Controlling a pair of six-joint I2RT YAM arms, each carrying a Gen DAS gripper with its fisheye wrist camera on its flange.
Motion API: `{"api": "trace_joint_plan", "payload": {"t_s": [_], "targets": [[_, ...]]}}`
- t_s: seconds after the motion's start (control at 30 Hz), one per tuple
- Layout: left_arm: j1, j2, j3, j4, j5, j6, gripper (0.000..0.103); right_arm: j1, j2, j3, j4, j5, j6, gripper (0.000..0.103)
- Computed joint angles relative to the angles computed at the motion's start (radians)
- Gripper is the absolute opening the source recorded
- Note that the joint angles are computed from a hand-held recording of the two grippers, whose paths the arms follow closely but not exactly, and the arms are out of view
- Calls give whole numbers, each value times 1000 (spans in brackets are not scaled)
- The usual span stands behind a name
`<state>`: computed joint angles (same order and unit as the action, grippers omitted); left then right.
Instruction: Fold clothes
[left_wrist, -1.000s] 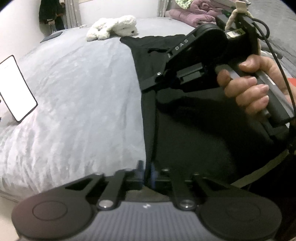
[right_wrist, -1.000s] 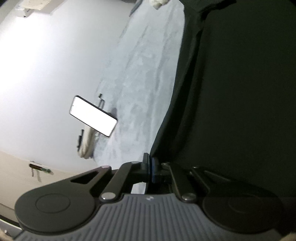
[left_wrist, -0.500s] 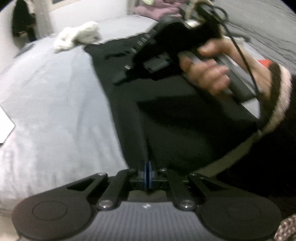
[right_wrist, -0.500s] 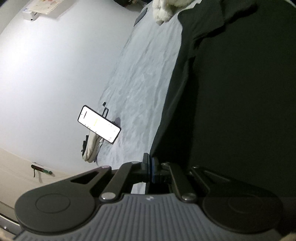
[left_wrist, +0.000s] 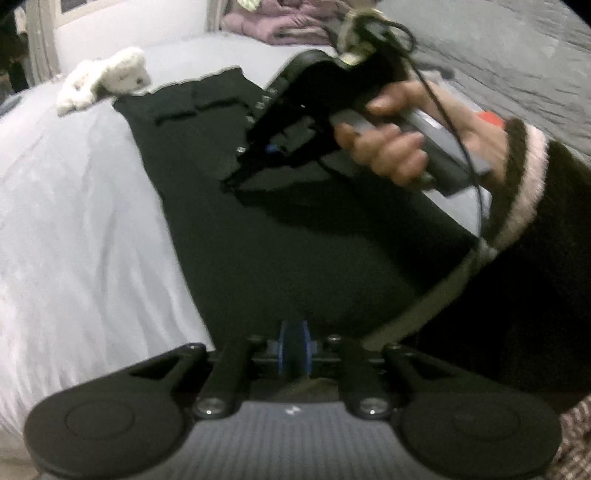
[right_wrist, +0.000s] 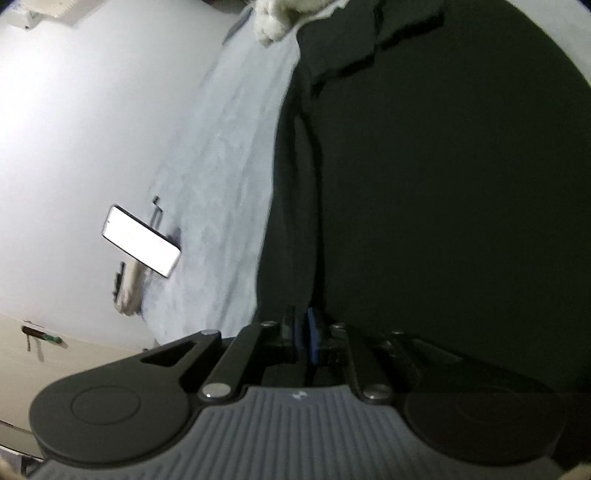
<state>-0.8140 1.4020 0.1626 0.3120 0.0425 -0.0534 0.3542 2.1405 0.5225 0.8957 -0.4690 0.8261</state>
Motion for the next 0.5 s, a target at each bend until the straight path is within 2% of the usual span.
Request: {"api": "trace_joint_plan", "payload": {"t_s": [0.1, 0.17, 0.33, 0.5], "targets": [[80, 133, 33, 127, 27, 56, 15, -26, 14, 30, -3, -2, 14, 21], [145, 232, 90, 179, 59, 80, 19, -42, 41, 69, -10, 8, 24, 29], [277, 440, 257, 251, 134, 79, 19, -82, 135, 187, 3, 41, 69, 29], [317, 568, 359, 354, 172, 62, 19, -136, 214, 304, 11, 51, 115, 29]]}}
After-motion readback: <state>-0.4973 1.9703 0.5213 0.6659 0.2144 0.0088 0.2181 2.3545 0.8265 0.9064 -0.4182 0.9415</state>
